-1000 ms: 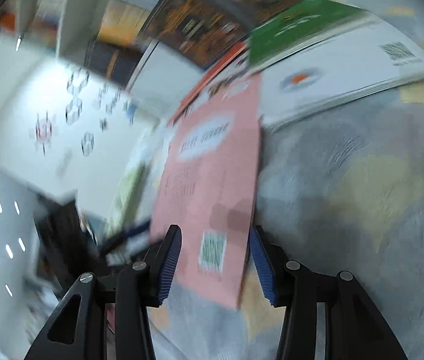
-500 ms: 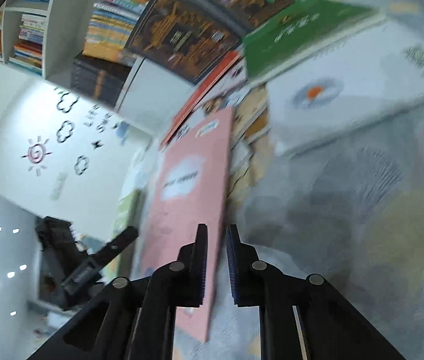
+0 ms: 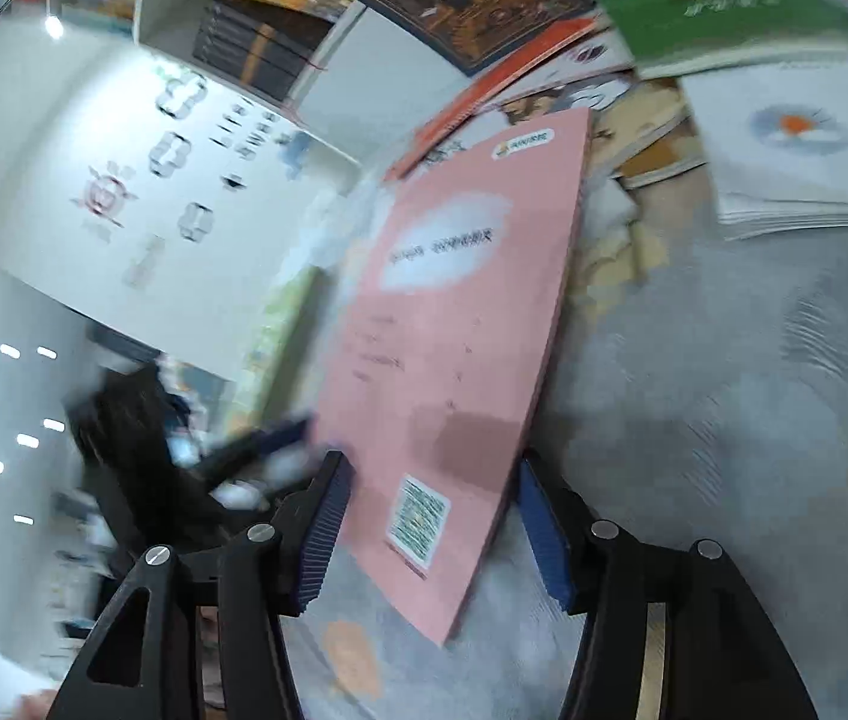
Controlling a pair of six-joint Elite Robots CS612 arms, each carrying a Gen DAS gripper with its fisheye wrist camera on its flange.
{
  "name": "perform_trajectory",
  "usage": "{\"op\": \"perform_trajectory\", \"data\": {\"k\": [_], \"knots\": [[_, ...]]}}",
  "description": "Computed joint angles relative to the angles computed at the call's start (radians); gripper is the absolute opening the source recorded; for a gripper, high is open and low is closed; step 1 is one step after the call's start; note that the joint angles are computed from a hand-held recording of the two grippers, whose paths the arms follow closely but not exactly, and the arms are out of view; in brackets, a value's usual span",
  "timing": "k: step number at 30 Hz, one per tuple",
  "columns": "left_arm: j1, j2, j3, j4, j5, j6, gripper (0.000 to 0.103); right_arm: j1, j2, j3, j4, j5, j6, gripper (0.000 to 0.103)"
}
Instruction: Organize books
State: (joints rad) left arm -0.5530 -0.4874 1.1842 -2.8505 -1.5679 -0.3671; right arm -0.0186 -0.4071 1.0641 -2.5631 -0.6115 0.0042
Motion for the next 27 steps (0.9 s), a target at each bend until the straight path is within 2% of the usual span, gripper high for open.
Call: {"op": "perform_trajectory", "data": {"k": [1,2,4,6,7,8,10,11,12,14,15,16,17,18,19,20,21,22,23,26,27], "knots": [[0.003,0.001,-0.002,-0.001,-0.011,-0.014,0.076,-0.001,0.005,-0.005,-0.012,-0.004,0.037,0.039],[0.009,0.001,0.001,-0.017,-0.037,-0.032,0.076,-0.002,0.009,-0.011,-0.011,-0.01,0.06,0.033],[0.018,-0.002,0.015,-0.048,-0.075,-0.06,0.074,-0.006,0.008,0.007,-0.036,0.033,0.068,0.018],[0.022,-0.006,0.031,-0.073,-0.121,-0.072,0.074,-0.012,-0.005,0.045,-0.103,0.083,0.1,0.011],[0.023,-0.004,0.03,-0.08,-0.149,-0.072,0.074,-0.015,-0.02,0.072,-0.149,0.088,0.12,0.007],[0.021,0.001,0.017,-0.067,-0.179,-0.056,0.074,-0.017,-0.034,0.095,-0.194,0.085,0.156,0.007],[0.011,0.012,-0.01,-0.061,-0.212,-0.04,0.074,-0.019,-0.081,0.147,-0.241,0.013,0.256,0.007],[0.013,0.027,-0.033,-0.074,-0.264,-0.066,0.074,-0.021,-0.1,0.169,-0.281,-0.016,0.29,0.007],[0.015,0.043,-0.058,-0.086,-0.326,-0.097,0.074,-0.024,-0.138,0.209,-0.335,-0.08,0.313,0.007],[0.024,0.097,-0.14,-0.118,-0.494,-0.168,0.075,-0.027,-0.202,0.266,-0.363,-0.162,0.282,0.008],[0.019,0.121,-0.181,-0.143,-0.548,-0.207,0.075,-0.026,-0.232,0.288,-0.361,-0.209,0.259,0.008],[0.013,0.128,-0.195,-0.167,-0.559,-0.22,0.075,-0.022,-0.27,0.314,-0.36,-0.29,0.231,0.008],[0.003,0.119,-0.187,-0.182,-0.529,-0.208,0.075,-0.013,-0.298,0.328,-0.35,-0.361,0.191,0.008],[-0.008,0.092,-0.157,-0.171,-0.456,-0.162,0.074,-0.002,-0.321,0.336,-0.333,-0.434,0.135,0.007],[-0.019,0.054,-0.114,-0.134,-0.352,-0.097,0.074,0.012,-0.333,0.339,-0.322,-0.486,0.089,0.007],[-0.03,0.025,-0.077,-0.113,-0.247,-0.06,0.073,0.025,-0.34,0.339,-0.303,-0.52,0.052,0.007],[-0.037,0.003,-0.041,-0.105,-0.162,-0.042,0.073,0.05,-0.337,0.329,-0.279,-0.585,0.001,0.009],[-0.035,-0.014,-0.006,-0.11,-0.12,-0.045,0.073,0.062,-0.326,0.321,-0.271,-0.616,-0.037,0.011],[-0.027,-0.026,0.023,-0.12,-0.119,-0.07,0.073,0.076,-0.311,0.309,-0.256,-0.621,-0.073,0.011],[0.008,-0.048,0.093,-0.159,-0.167,-0.146,0.073,0.109,-0.243,0.23,-0.093,-0.564,-0.128,0.012],[0.012,-0.062,0.125,-0.178,-0.152,-0.152,0.073,0.118,-0.226,0.213,-0.061,-0.562,-0.151,0.015]]}}
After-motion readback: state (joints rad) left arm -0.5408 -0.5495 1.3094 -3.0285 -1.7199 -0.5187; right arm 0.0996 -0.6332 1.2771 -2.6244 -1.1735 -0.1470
